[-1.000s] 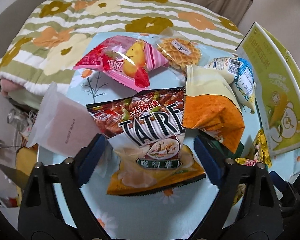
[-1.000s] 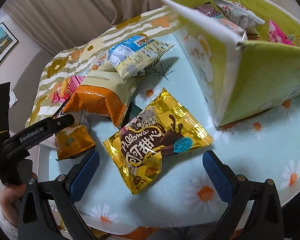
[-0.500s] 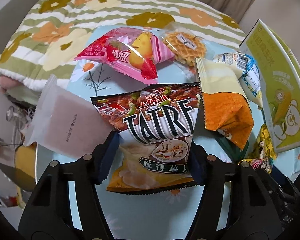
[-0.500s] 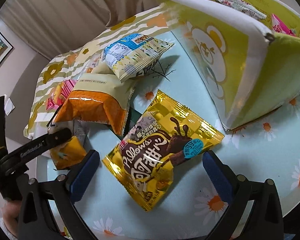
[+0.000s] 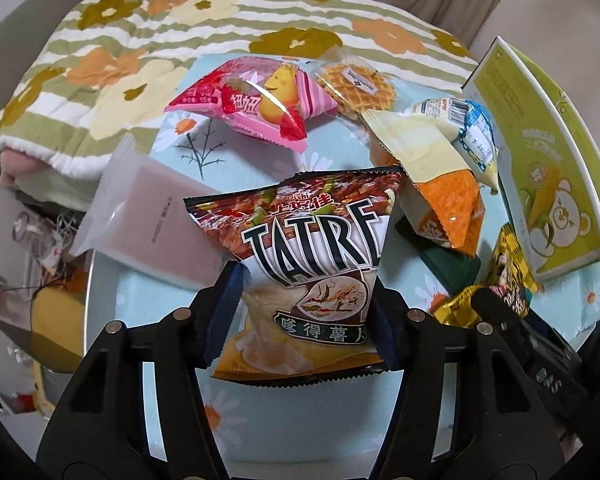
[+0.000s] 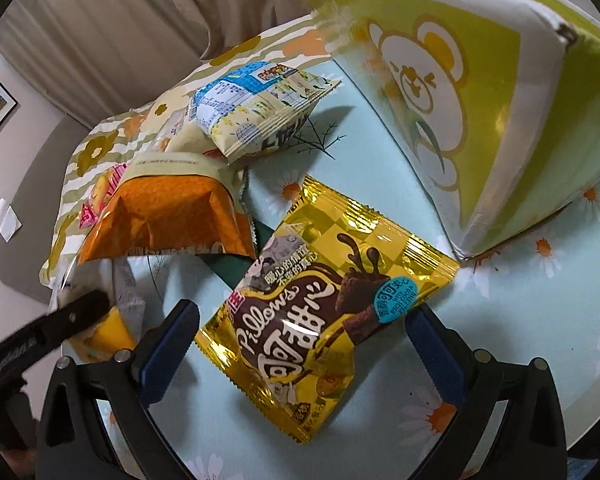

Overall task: Organize snacks
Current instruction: 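Grasp the Tatre chips bag with left tool while right tool grasps the gold Pillows bag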

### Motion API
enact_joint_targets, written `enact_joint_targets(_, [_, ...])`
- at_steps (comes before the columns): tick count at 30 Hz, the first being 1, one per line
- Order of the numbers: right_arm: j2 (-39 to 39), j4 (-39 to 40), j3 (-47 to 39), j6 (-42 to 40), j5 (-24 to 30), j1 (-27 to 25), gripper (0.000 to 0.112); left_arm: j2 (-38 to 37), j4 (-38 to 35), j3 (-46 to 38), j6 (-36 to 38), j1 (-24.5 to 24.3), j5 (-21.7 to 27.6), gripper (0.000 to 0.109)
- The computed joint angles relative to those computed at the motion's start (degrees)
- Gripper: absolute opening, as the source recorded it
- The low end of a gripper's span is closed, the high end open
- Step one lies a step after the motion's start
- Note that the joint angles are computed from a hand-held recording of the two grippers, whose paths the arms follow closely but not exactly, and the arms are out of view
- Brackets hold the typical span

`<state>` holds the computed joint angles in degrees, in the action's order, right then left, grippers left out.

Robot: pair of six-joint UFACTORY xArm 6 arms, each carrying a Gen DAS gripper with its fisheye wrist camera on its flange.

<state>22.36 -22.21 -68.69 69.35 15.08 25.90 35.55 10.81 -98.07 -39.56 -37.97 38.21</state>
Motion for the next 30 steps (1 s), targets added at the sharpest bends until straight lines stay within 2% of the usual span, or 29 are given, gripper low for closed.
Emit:
enact_joint_targets(3, [1.28, 0.18, -1.63, -1.23, 0.62, 0.06, 0.093, -1.09, -0.04, 1.46, -0.38, -0.17, -0.31, 0.055])
enact_joint_targets(4, [1.58, 0.94, -1.94, -2.25, 0.81, 0.14, 0.084, -1.70, 0.03, 2.32, -0.62, -0.24, -0.49, 0.054])
enact_joint_targets(8, [1.80, 0.94, -2.51, -4.60, 1.60, 0.23, 0.065, -3.56, 0.29, 4.62, -1.61, -0.52, -1.02, 0.054])
enact_joint_targets(24, [-4.24, -1.58, 1.27, -8.66, -1.79, 0.18, 0.062, -11.18, 5.78, 11.06, -9.32, -1.04, -3.03, 0.051])
enact_joint_targets(30, [-7.37, -1.82, 1.69, -10.61, -2.56, 0.44, 0.062, -13.47, 8.13, 10.92, -10.64, -1.28, -3.52, 0.051])
